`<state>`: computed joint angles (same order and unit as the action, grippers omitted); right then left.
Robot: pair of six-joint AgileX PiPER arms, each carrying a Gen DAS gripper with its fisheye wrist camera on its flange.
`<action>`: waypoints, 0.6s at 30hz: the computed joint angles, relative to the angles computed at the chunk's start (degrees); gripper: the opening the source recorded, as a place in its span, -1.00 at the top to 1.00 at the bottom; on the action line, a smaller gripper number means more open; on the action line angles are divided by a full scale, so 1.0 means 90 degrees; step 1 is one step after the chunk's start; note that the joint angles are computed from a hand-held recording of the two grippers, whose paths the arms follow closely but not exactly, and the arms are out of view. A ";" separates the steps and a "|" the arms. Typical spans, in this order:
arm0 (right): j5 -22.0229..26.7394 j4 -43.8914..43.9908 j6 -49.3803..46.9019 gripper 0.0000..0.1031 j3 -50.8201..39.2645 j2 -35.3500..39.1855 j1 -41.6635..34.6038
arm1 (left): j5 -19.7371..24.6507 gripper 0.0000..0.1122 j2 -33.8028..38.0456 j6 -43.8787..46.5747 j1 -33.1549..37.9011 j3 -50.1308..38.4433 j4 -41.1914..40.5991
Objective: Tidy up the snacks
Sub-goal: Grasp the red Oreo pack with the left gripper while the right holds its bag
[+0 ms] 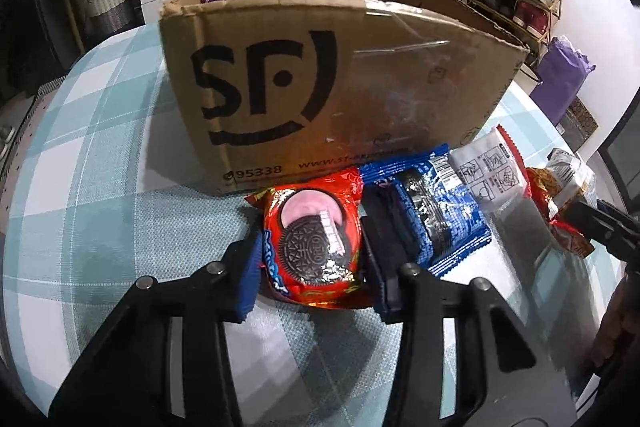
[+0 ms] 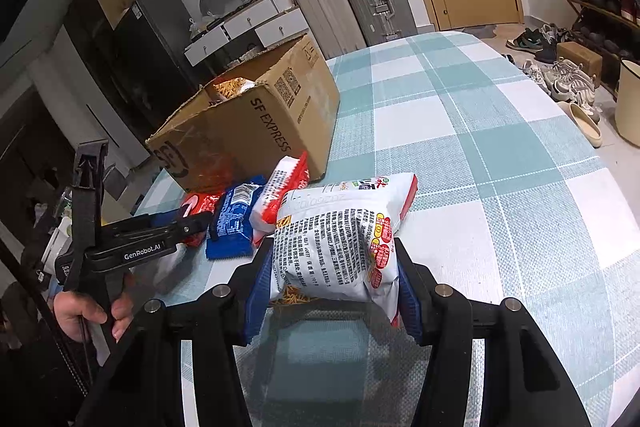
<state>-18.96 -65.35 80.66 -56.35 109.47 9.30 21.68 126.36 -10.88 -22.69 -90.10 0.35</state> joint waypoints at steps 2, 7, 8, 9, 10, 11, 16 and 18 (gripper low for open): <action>-0.0010 0.0065 -0.0046 -0.06 0.0074 -0.0078 0.0009 | -0.0072 0.27 -0.0085 0.0219 0.0029 0.0148 -0.0203; -0.0024 0.0311 -0.0229 -0.06 0.0280 -0.0290 0.0042 | -0.0310 0.27 -0.0407 0.0233 0.0000 0.0629 -0.0230; -0.0037 0.0336 -0.0242 -0.06 0.0310 -0.0321 0.0044 | -0.0353 0.27 -0.0466 0.0228 0.0000 0.0712 -0.0234; -0.0046 0.0403 -0.0295 -0.06 0.0360 -0.0370 0.0055 | -0.0393 0.27 -0.0535 0.0213 -0.0007 0.0801 -0.0231; -0.0041 0.0433 -0.0316 -0.06 0.0394 -0.0411 0.0069 | -0.0421 0.27 -0.0611 0.0209 -0.0023 0.0895 -0.0231; -0.0029 0.0486 -0.0359 -0.06 0.0432 -0.0457 0.0091 | -0.0453 0.27 -0.0680 0.0179 -0.0042 0.0982 -0.0206; -0.0033 0.0592 -0.0450 -0.06 0.0615 -0.0710 0.0187 | -0.0623 0.27 -0.1089 0.0104 -0.0080 0.1462 -0.0158; 0.0007 0.0559 -0.0429 -0.06 0.0639 -0.0802 0.0248 | -0.0611 0.27 -0.1231 -0.0086 -0.0119 0.1579 -0.0020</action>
